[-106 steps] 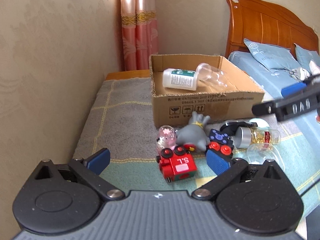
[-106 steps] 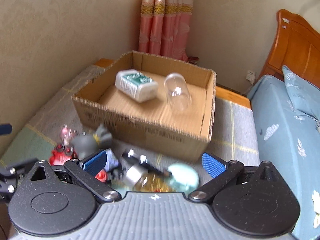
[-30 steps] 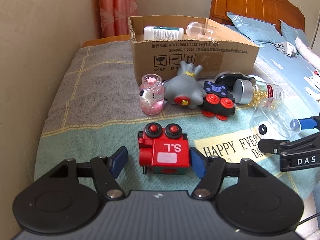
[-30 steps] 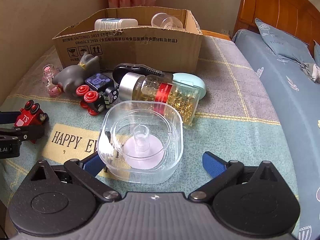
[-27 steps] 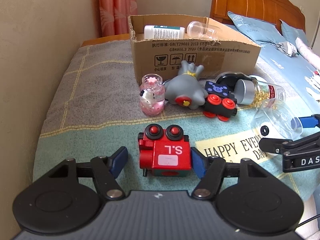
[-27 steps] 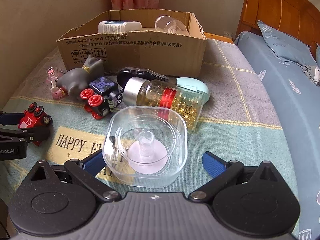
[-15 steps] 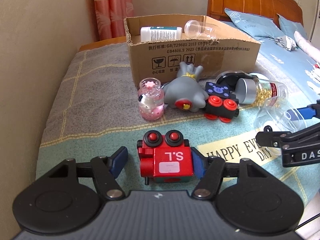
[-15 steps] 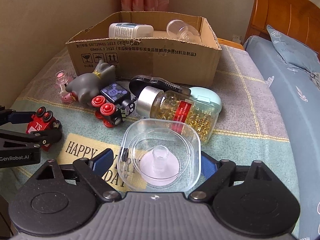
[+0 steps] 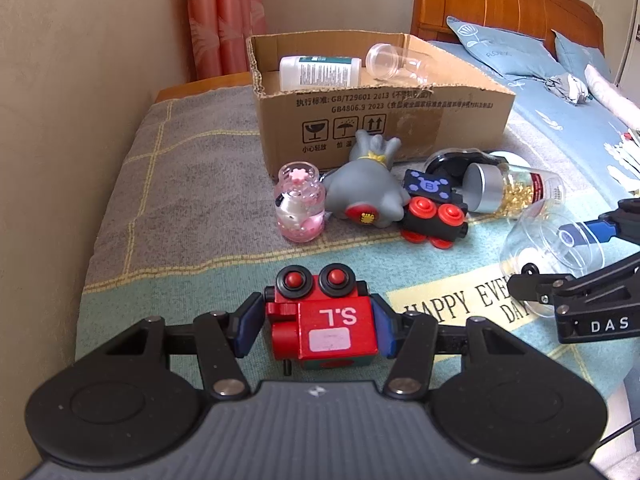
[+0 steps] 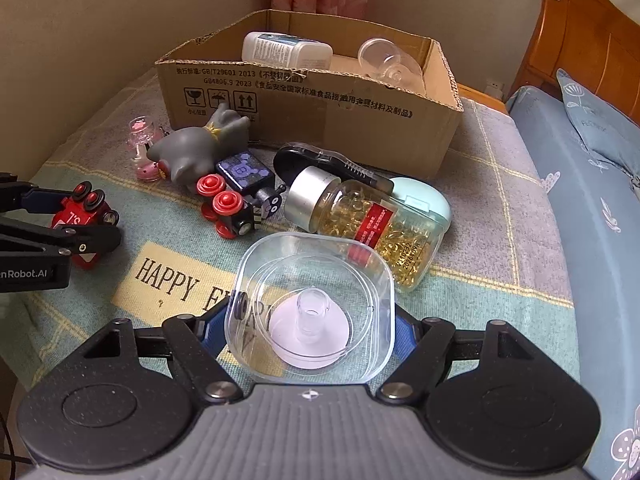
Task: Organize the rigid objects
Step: 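Carry the red train into the box and open the left gripper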
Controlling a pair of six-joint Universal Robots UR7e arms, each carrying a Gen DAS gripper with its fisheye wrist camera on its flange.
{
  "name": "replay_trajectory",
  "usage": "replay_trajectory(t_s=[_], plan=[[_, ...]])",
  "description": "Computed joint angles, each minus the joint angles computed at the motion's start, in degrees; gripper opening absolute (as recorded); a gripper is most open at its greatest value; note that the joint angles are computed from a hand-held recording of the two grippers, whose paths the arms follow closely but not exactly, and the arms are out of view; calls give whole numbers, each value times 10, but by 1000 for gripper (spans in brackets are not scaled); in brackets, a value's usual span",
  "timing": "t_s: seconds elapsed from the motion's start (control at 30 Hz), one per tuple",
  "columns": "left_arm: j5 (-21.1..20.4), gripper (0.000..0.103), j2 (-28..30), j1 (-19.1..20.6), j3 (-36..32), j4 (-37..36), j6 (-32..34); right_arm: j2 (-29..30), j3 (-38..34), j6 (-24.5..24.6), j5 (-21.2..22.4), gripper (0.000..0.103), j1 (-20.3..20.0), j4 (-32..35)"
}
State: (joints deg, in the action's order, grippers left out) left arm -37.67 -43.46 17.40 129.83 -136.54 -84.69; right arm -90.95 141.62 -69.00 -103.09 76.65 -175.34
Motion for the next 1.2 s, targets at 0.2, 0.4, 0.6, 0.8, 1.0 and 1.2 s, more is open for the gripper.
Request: replay_trajectory(t_s=[0.2, 0.4, 0.6, 0.8, 1.0, 1.2], plan=[[-2, 55, -19, -13, -11, 45, -14, -48, -28, -2, 10, 81, 1, 124], [20, 55, -32, -23, -34, 77, 5, -79, -56, -17, 17, 81, 13, 205], [71, 55, -38, -12, -64, 79, 59, -78, -98, -23, 37, 81, 35, 244], [136, 55, -32, 26, -104, 42, 154, -61, -132, -22, 63, 81, 55, 244], [167, 55, -15, 81, -139, -33, 249, -41, -156, -10, 80, 81, 66, 225], [206, 96, -6, 103, -151, 22, 208, -32, -165, -1, 85, 81, 69, 217]])
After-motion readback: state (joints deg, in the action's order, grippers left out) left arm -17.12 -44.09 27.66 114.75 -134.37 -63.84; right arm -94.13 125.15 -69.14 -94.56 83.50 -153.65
